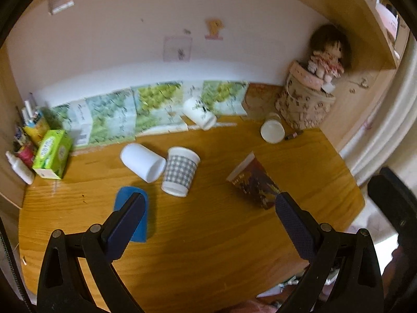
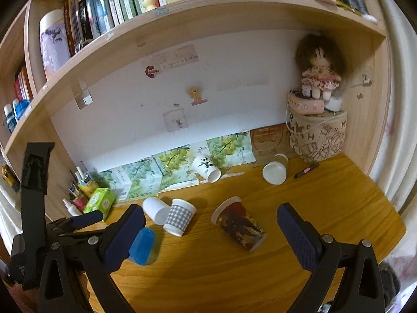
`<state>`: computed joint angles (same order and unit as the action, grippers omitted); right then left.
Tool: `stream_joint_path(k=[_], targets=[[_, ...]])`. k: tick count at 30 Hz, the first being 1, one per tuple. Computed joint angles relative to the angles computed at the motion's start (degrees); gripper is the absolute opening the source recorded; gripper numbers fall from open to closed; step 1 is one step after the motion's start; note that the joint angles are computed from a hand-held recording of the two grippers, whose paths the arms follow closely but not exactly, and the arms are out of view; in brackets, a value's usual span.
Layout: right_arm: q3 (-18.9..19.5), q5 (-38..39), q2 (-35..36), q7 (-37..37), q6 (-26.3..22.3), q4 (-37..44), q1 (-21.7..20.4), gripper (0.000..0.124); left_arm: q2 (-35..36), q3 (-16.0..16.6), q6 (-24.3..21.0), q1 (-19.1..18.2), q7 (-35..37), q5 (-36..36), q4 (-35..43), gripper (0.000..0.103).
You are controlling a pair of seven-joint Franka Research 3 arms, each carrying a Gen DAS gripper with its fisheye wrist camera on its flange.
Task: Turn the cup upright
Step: 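Move the right tool toward the white cup with brown sleeve, then grasp the lying white cup with brown sleeve with the right gripper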
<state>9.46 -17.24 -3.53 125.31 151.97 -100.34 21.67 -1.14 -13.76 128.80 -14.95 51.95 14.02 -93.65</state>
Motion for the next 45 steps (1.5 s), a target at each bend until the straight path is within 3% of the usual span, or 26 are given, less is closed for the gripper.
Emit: stream_joint_path(k=[10,16,32,45], targets=[[-1.14,2.52,1.35,-11.70,-1.78,2.60,0.02,0.103,1.30,0.20,-0.63,0.10,5.44,-4.62,1.34,0.100],[-1.99,7.16,2.70,-26.54,-3.23,3.48,0.07,0.103,4.66,-0.22,-2.02,-0.70,4.90,-3.75,5.30,0.100],[-4.94,25.74,7.37,-64.13,-7.10,8.64,-4.07,0.103,18.16,0.51,-12.30,-7.95,-9.16,4.50,24.65,0.100],[-4.90,34.49,18.85,-96.33,-15.30,24.24,-9.62,0.102,24.35,1.96,-16.74,-11.42,-20.45,4.00,32.91,0.100]])
